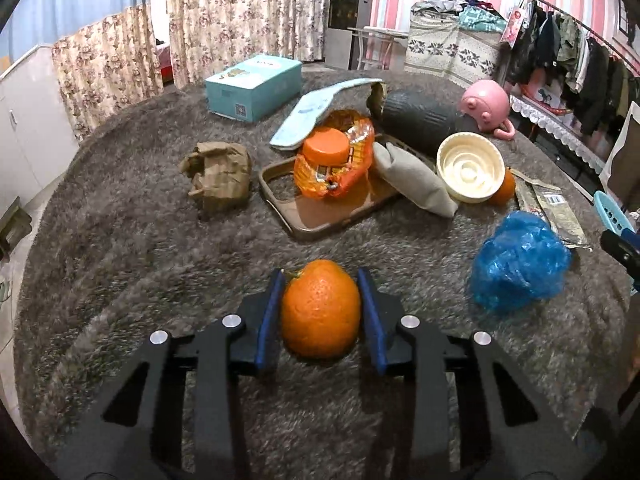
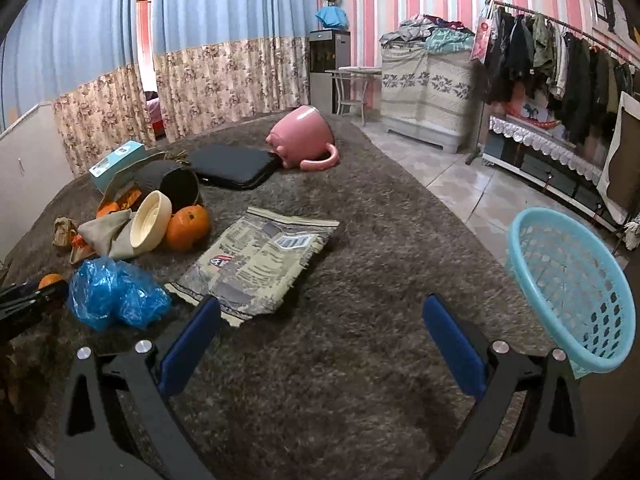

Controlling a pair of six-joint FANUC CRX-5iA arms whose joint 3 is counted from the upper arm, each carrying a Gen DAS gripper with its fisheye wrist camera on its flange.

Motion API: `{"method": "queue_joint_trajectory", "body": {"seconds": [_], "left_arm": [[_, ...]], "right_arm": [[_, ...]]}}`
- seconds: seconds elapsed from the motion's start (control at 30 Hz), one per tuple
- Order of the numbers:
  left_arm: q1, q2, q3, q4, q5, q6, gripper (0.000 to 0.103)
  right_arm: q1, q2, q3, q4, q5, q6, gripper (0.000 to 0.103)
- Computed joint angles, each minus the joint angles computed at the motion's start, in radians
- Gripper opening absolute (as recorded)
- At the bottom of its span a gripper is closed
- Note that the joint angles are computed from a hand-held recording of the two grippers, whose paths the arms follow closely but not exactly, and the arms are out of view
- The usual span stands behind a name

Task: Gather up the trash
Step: 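Lift the orange with the left gripper while the right gripper grasps the snack wrapper, then carry the orange and wrapper over the blue basket with both grippers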

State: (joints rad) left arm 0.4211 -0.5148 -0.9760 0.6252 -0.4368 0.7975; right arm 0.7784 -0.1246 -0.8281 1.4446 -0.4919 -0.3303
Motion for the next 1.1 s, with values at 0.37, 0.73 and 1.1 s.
{"method": "queue_joint_trajectory", "body": {"seconds": [0.37, 0.73, 1.1], "left_arm": [[0.046, -0.087, -0.011, -0.003, -0.012, -0.013, 0.036], [-0.02, -0.129, 0.014, -0.039, -0.009, 0.038, 0.036], [-0.246, -0.093, 0.137, -0.179, 0.093, 0.223, 0.036]], "right_arm": [[0.028, 0.188, 0.213, -0.444, 0.028, 0.4, 0.093], [-0.008, 0.15, 0.172, -0.347, 0.094, 0.326, 0.007], [-0.254, -0.112, -0.024, 0.094, 0.192, -0.026, 0.003]]}}
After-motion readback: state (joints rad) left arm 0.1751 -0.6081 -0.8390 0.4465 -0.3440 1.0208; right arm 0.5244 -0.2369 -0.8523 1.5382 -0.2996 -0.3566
